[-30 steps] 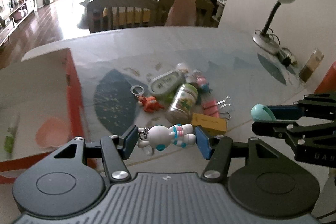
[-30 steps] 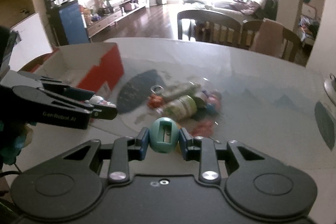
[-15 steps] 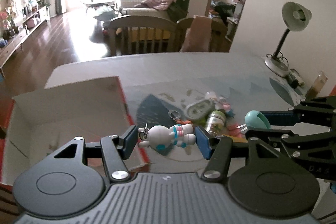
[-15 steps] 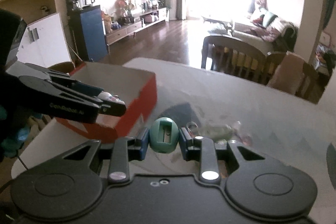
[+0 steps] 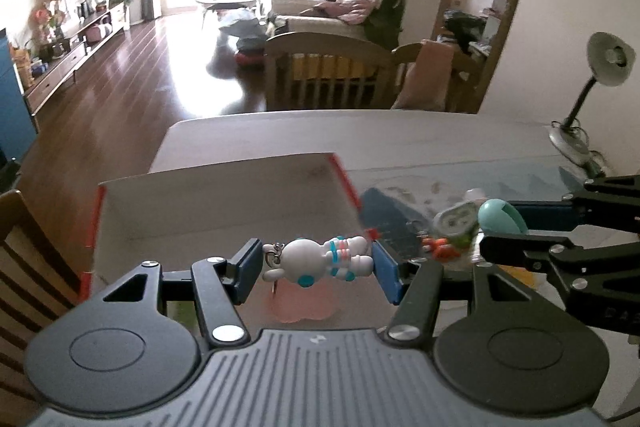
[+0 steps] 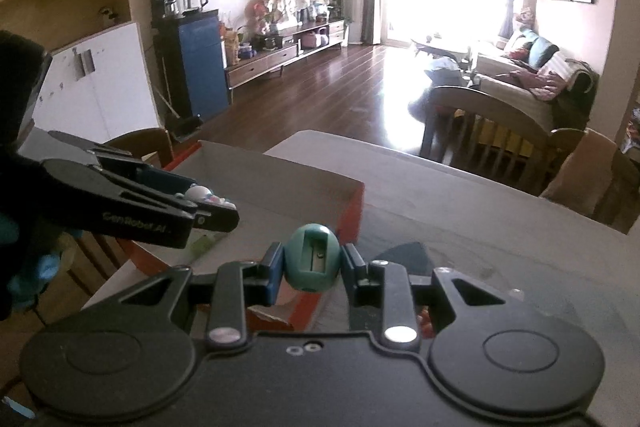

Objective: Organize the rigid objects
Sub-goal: 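Carry the sharpener and rabbit keychain with both tools over the box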

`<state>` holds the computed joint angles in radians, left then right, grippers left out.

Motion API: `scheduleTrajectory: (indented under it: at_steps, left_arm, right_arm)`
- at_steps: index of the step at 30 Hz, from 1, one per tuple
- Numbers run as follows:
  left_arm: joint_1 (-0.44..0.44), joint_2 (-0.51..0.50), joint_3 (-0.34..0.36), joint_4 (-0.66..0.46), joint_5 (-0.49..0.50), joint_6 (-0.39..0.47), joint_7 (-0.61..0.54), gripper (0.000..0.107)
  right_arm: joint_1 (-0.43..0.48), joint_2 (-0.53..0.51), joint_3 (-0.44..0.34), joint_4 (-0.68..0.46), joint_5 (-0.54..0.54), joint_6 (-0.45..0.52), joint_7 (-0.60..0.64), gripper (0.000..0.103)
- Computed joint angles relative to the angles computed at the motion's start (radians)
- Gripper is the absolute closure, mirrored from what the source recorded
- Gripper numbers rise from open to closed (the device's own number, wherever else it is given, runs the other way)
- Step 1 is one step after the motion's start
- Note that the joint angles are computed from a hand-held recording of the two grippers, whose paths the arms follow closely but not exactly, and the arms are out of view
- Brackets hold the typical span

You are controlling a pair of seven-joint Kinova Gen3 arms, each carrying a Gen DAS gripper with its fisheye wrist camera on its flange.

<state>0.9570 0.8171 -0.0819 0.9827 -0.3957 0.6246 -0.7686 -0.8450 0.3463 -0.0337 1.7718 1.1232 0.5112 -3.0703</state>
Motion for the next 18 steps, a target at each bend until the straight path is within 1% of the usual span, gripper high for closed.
scheduleTrajectory:
  at_steps: [2, 7, 13, 18]
  left_arm:
    - [-0.015, -0.005, -0.001, 0.016, 0.000, -0.003, -0.005, 0.048]
    - [-0.062, -0.013, 0.000, 0.045, 0.004, -0.004, -0.025, 0.048]
    - [-0.125, 0.013, 0.019, 0.038, 0.027, 0.012, -0.075, 0.048]
    - [-0.165, 0.056, 0.034, -0.002, 0.059, 0.055, -0.121, 0.048]
  right_arm:
    - [0.010, 0.030, -0.010, -0.041, -0.034, 0.002, 0.049, 0.074]
    - [0.009, 0.107, 0.000, -0.146, -0.139, 0.014, 0.174, 0.074]
    - [0.012, 0.211, 0.012, -0.282, -0.278, 0.051, 0.331, 0.074]
    - [0.022, 0.295, 0.017, -0.391, -0.394, 0.089, 0.454, 0.074]
